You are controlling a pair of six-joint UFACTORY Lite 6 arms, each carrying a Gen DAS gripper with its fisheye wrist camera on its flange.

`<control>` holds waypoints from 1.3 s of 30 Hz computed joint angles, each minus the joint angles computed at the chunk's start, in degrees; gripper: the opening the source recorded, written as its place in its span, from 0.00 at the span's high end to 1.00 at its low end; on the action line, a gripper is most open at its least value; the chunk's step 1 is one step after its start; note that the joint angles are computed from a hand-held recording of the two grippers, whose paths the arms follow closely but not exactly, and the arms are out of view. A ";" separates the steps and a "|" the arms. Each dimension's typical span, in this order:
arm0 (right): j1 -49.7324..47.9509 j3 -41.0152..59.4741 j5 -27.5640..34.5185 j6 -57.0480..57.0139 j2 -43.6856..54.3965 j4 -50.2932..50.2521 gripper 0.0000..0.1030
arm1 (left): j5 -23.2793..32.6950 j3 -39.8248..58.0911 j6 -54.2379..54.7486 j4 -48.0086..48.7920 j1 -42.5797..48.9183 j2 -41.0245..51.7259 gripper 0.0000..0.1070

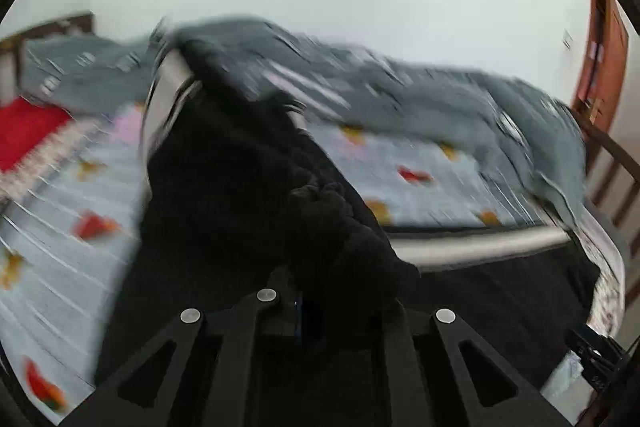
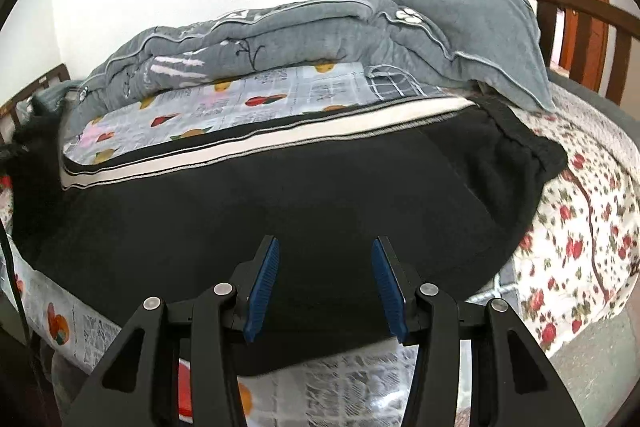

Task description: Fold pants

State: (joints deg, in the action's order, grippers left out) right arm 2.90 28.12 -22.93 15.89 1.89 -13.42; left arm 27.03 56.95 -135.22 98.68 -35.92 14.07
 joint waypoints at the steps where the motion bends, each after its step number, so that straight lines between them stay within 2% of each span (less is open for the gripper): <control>1: -0.88 -0.48 -0.20 0.82 -0.07 -1.36 0.53 | -0.94 2.16 -0.16 -0.26 -1.42 2.90 0.91; 3: -2.58 -1.22 -0.99 2.60 0.05 -4.09 0.53 | -3.39 8.84 0.72 -2.67 -6.00 11.57 0.91; 5: -4.44 -1.87 -1.87 5.73 0.32 -7.94 0.53 | -5.21 15.61 9.23 -11.48 -8.71 18.89 0.90; 6: -5.23 -2.15 -2.29 7.48 0.38 -10.02 0.53 | -3.68 18.92 13.43 -16.00 -10.46 22.70 0.90; 7: -5.75 -2.60 -2.66 8.62 0.25 -11.43 0.53 | 0.22 21.33 15.63 -18.11 -12.59 25.35 0.90; 8: -5.74 -3.19 -2.88 8.61 -0.10 -11.34 0.53 | 2.17 21.87 16.09 -17.83 -14.05 25.92 0.85; 9: -5.77 -3.40 -3.00 8.75 -0.22 -11.51 0.53 | 1.71 20.32 14.15 -15.15 -14.43 24.78 0.81; 11: -5.60 -3.56 -3.20 9.80 -0.35 -12.70 0.53 | -5.69 13.34 3.88 -4.08 -12.39 18.79 0.61; 12: -5.22 -3.48 -3.27 10.35 -0.42 -13.13 0.53 | -8.73 9.13 -2.11 1.92 -11.28 14.58 0.56; 13: -4.75 -3.04 -3.30 11.21 -0.29 -13.80 0.53 | -9.38 6.17 -8.11 7.91 -10.58 12.03 0.52; 15: -3.20 -1.86 -3.22 13.26 0.02 -14.86 0.53 | -5.95 -2.98 -20.00 19.91 -11.13 4.71 0.47; 17: -1.11 -0.26 -3.24 16.84 0.55 -16.92 0.53 | -1.65 -11.58 -25.17 25.41 -11.48 -2.22 0.40; 18: 0.45 0.91 -3.30 19.24 1.12 -18.27 0.53 | 1.11 -15.95 -25.14 24.80 -11.76 -5.81 0.39; 19: 2.14 1.97 -3.45 21.44 1.65 -19.47 0.53 | 1.47 -18.32 -25.43 25.71 -10.34 -8.22 0.39; 21: 5.10 4.20 -3.91 24.74 3.12 -21.07 0.53 | -1.51 -23.95 -27.60 30.41 -7.54 -14.59 0.38; 22: 7.16 5.73 -4.12 25.67 4.34 -20.76 0.53 | -1.69 -26.33 -25.97 29.41 -6.92 -17.02 0.38; 25: 12.78 10.17 -3.48 26.28 8.04 -17.87 0.53 | 3.51 -31.49 -17.10 19.34 -6.65 -21.01 0.37; 31: 19.39 19.57 -2.75 34.46 17.39 -22.01 0.53 | -3.90 -40.86 -22.28 29.90 6.90 -27.99 0.37; 32: 20.17 21.30 -2.23 34.07 19.54 -21.18 0.58 | -4.17 -41.84 -22.23 30.87 8.25 -28.04 0.37; 33: 20.86 23.22 -0.83 34.11 21.60 -21.06 0.71 | -4.02 -42.34 -22.38 31.67 9.07 -27.77 0.37; 34: 21.54 25.59 1.09 35.42 24.05 -22.38 0.77 | -3.83 -43.58 -23.02 33.08 10.01 -27.97 0.37; 37: 22.58 24.38 1.57 30.46 23.51 -17.46 0.82 | -3.23 -46.17 -28.29 39.80 12.10 -28.46 0.37; 39: 21.19 19.11 -1.89 31.91 18.02 -19.46 0.84 | -3.07 -47.85 -28.49 40.17 12.17 -30.18 0.37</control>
State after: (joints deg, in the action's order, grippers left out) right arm 24.08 47.23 -24.82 47.80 19.91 -32.88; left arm 23.96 9.10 -163.71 138.84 -23.75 -16.11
